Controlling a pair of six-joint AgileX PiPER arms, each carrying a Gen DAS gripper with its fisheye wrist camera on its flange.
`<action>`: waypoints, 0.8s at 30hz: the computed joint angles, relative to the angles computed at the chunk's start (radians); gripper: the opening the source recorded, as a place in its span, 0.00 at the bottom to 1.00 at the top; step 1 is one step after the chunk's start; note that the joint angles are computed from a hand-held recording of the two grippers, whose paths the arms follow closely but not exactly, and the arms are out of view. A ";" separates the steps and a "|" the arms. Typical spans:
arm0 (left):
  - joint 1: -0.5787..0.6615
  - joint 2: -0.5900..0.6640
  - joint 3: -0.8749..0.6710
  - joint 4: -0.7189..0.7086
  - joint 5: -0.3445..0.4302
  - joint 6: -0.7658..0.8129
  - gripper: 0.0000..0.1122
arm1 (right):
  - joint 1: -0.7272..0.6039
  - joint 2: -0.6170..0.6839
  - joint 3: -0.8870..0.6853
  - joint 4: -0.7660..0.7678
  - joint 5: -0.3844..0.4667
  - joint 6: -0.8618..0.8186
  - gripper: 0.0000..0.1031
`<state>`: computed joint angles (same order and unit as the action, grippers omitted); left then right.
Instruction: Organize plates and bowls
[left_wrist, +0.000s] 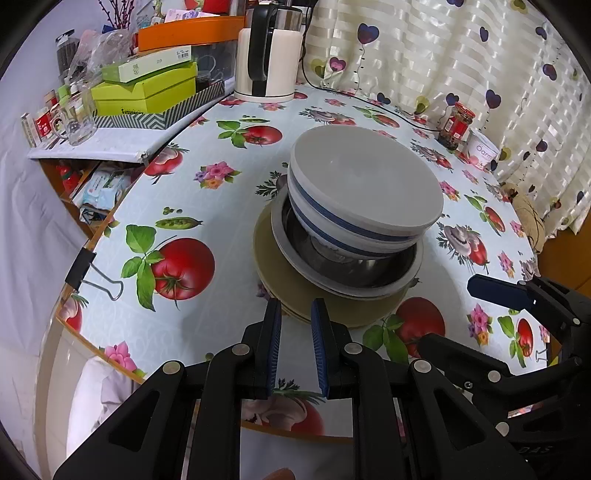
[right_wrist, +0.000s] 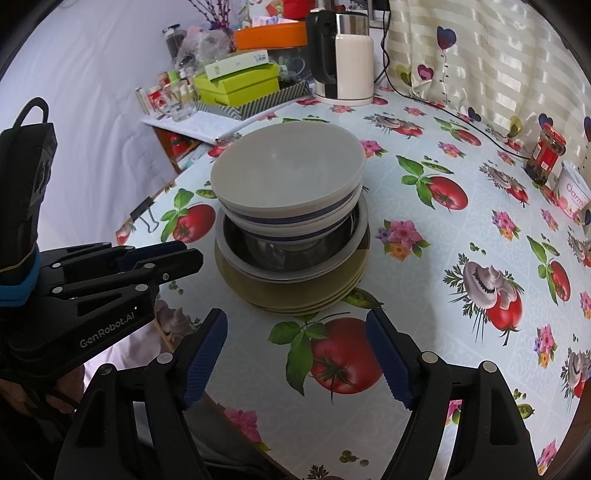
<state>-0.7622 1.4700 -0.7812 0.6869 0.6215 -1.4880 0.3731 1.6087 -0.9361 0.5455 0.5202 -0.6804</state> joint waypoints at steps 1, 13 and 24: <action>0.000 0.000 0.001 0.000 -0.001 0.000 0.15 | 0.002 -0.001 -0.001 0.000 0.001 0.002 0.76; -0.003 0.001 0.002 0.008 0.000 -0.012 0.15 | 0.007 0.002 0.004 0.000 -0.008 0.003 0.76; -0.004 -0.002 0.003 -0.002 0.003 -0.003 0.15 | 0.010 0.002 0.004 -0.007 -0.008 0.010 0.76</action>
